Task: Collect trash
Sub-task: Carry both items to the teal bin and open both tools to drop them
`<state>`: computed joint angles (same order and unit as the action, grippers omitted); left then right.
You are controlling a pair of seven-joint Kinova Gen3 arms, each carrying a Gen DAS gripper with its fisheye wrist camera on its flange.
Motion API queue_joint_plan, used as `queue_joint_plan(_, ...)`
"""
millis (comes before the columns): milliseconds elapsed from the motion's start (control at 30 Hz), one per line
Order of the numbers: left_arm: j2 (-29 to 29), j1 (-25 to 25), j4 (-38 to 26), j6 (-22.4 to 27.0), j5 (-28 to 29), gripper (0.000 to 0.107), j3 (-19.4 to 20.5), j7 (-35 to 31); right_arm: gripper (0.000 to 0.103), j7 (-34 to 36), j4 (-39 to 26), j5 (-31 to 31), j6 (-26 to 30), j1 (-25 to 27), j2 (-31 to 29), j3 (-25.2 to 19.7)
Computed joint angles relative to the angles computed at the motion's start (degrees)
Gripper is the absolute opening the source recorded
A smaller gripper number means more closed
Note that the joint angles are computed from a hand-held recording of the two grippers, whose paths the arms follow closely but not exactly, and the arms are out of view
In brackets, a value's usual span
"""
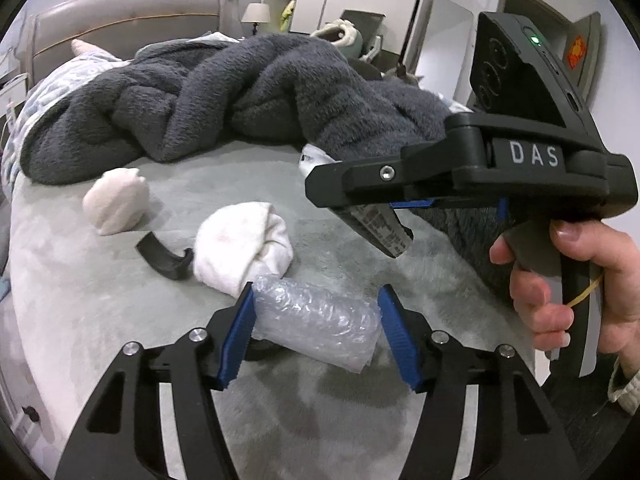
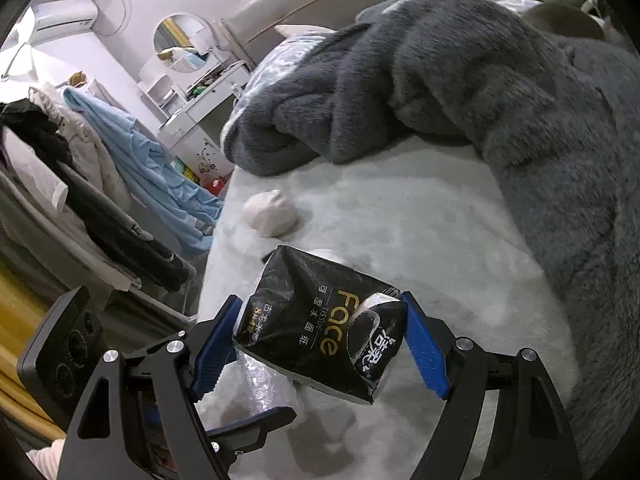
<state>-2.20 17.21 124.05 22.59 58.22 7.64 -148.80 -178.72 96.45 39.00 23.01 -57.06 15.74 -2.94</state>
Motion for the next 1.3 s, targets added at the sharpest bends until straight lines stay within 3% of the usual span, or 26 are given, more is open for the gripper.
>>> queue_joint_plan(267,-4.73,-2.12,3.13,4.75,9.29,0.064,-4.6,-4.07,0.08,0.07,-4.25,1.89,4.24,-2.36,1.23,-0.43)
queue_joint_plan(533,-5.34,-5.87,5.42,6.55,15.63,0.064,-6.35,-6.51,0.08,-6.01,-3.82,7.06,6.4,-3.59,0.01,-0.85)
queue_joint_plan(733,-2.38,-7.99,5.02,7.04,15.23,0.064,-5.09,-5.48,0.08,-7.96,-3.83,8.6,7.99,-2.99,0.11,-2.6)
queue_joint_plan(933,-1.2,-9.02,4.72,11.54,16.4,0.064,-4.43,-7.94,0.08,-7.61,-5.92,8.25,9.64,-2.74,1.08,-3.49)
queue_joint_plan(1100,-2.64,-9.95,6.03,15.74,16.4,0.063,-4.74,-7.95,0.08,-5.73,-7.81,7.28,11.28,-3.62,2.21,-3.59)
queue_joint_plan(1300,-7.96,-10.47,7.72,15.35,11.32,0.063,-5.42,-2.89,0.08,-6.83,-8.47,6.63,12.72,-4.66,2.86,-3.23)
